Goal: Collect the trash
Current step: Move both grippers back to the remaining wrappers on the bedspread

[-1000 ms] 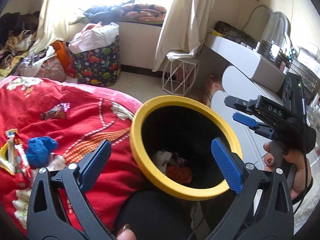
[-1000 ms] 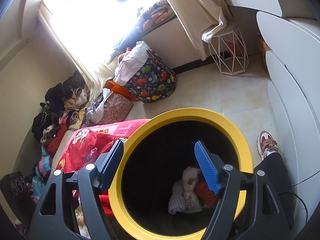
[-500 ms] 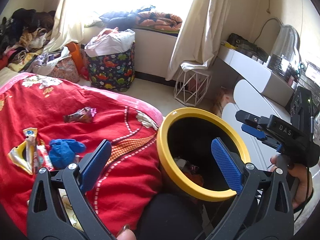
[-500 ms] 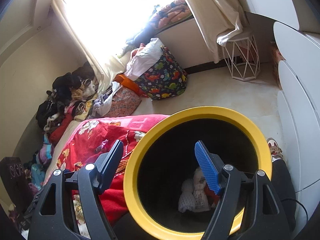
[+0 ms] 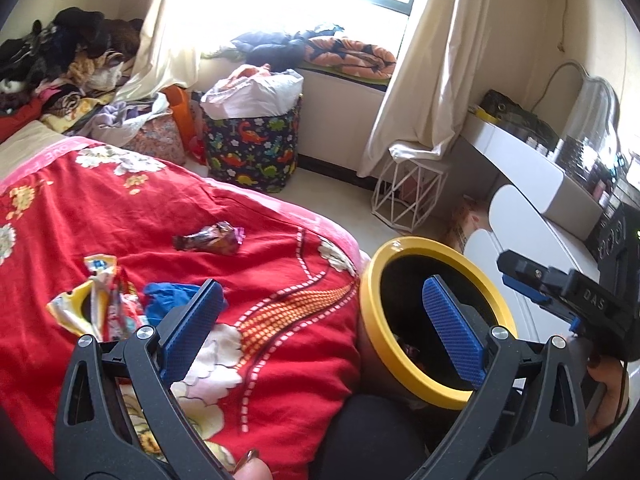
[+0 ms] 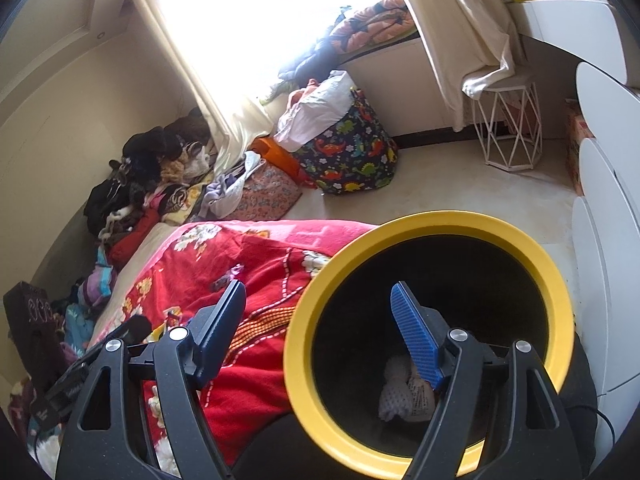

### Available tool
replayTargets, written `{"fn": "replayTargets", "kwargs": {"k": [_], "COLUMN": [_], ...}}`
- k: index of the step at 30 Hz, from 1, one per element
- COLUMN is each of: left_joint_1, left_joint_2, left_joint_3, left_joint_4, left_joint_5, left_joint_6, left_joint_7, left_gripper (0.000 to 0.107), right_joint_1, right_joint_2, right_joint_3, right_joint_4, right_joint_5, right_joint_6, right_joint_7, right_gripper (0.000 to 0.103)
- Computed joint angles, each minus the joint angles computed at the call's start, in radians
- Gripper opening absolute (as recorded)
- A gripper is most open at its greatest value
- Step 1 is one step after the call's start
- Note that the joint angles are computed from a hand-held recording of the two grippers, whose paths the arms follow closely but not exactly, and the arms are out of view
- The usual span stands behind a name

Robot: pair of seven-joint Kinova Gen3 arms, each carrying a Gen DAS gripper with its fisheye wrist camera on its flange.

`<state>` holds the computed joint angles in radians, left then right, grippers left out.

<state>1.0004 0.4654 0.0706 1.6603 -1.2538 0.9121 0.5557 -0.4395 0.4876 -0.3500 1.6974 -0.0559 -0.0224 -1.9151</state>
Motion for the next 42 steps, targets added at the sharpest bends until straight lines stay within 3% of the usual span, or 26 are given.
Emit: {"fn": "replayTargets", "kwargs": {"k": [19,42], "left_joint_1": [-0.032,-0.093], "left_joint_2": [-0.080,-0.141], "left_joint_3": [0.054,0.109], "left_joint_4": [0.127,0.257], "left_joint_5": [-0.022,-0.011], "left_joint_6": [0.148,0.211], "left_joint_7": [0.149,0.293], "left_gripper": [0.092,0.092], "right_joint_1": [-0.056,-0.175], "right_joint_2": [0.036,0.125], "right_joint_3": [-0.056,-0.043], "right_joint_4": [-0.069,-0.228], "right_joint_5": [0.021,-0.023], "right_joint_6": [0.029,0.177], "right_joint_7": [0.094,0.240], "right_gripper": [0.073,0.074]}}
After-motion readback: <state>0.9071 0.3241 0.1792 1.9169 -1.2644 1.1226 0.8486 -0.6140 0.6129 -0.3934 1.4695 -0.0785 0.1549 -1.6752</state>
